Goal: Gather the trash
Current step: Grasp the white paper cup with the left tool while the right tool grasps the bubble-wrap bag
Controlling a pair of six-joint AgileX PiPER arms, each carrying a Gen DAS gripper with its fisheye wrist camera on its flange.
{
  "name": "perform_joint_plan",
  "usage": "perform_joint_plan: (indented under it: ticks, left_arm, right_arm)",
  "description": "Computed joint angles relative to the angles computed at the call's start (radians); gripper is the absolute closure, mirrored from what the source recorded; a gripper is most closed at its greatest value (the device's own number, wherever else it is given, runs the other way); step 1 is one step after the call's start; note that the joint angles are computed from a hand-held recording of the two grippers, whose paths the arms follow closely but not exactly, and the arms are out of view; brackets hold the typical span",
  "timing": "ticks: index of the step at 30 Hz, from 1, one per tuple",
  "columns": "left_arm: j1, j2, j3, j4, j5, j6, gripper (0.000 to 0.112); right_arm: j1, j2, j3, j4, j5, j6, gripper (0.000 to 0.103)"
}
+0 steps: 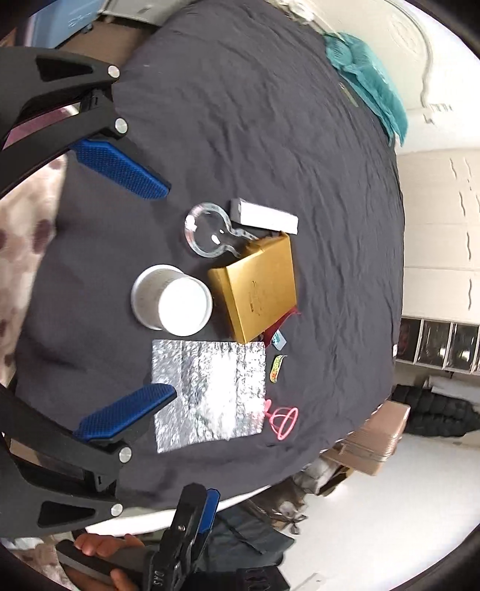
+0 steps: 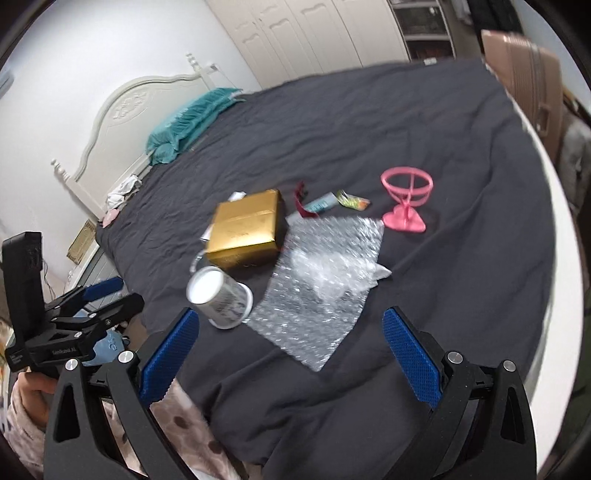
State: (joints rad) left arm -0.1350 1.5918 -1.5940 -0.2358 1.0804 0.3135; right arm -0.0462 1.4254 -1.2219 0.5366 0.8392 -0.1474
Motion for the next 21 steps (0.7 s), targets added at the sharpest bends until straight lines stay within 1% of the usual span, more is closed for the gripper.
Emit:
perform_joint_plan:
  ticks: [2,3,6,8,10,12,13,14,15,16,18,19,20,21]
  left_arm:
    - [-0.014,0.048,-0.024,0.002,-0.002,0.012,0.014]
    - [-0.023,0.06,-0.028,-0.001,-0.015,0.014,0.014]
    - [-0.035,0.111,-0.05,0.004,-0.014,0.011,0.014]
    - [-0.031,0.121,-0.033,-0.014,-0.028,0.021,0.014]
    - [-0.02,0.139,-0.029,-0.046,-0.022,0.046,0.014]
    - [-0.023,0.156,-0.038,-0.037,-0.013,0.038,0.014]
    - [-0.025,0.164,-0.044,-0.036,-0.008,0.036,0.015]
    - [-0.027,0.171,-0.047,-0.036,-0.005,0.032,0.016]
    - [-0.03,0.174,-0.047,-0.034,-0.007,0.029,0.017]
    - [-0.033,0.178,-0.049,-0.03,-0.008,0.025,0.017]
    - [-0.038,0.187,-0.051,-0.029,-0.006,0.018,0.023]
    - [-0.039,0.194,-0.055,-0.033,-0.002,0.015,0.026]
    - [-0.038,0.205,-0.066,-0.037,0.01,0.006,0.028]
    - [-0.035,0.221,-0.081,-0.046,0.029,-0.002,0.03]
  right_arm:
    - [-0.013,0.036,0.009,0.033,-0.009,-0.05,0.007]
    - [-0.02,0.048,0.018,0.054,-0.018,-0.078,0.007]
    - [-0.024,0.086,0.019,0.07,-0.028,-0.101,0.007]
    - [-0.025,0.114,0.02,0.08,-0.035,-0.111,0.007]
    - [-0.037,0.143,0.025,0.133,-0.037,-0.153,0.015]
    - [-0.036,0.169,0.017,0.141,-0.034,-0.16,0.028]
    - [-0.03,0.184,0.009,0.128,-0.034,-0.155,0.031]
    - [-0.025,0.193,0.004,0.121,-0.035,-0.152,0.037]
    - [-0.023,0.206,-0.002,0.126,-0.033,-0.156,0.046]
    - [-0.031,0.217,-0.001,0.162,-0.026,-0.175,0.052]
    - [-0.051,0.234,0.007,0.236,-0.012,-0.21,0.074]
    - [-0.057,0.24,0.01,0.25,-0.007,-0.213,0.081]
    - [-0.056,0.242,0.011,0.245,-0.007,-0.209,0.095]
    - [-0.055,0.239,0.013,0.239,-0.01,-0.208,0.098]
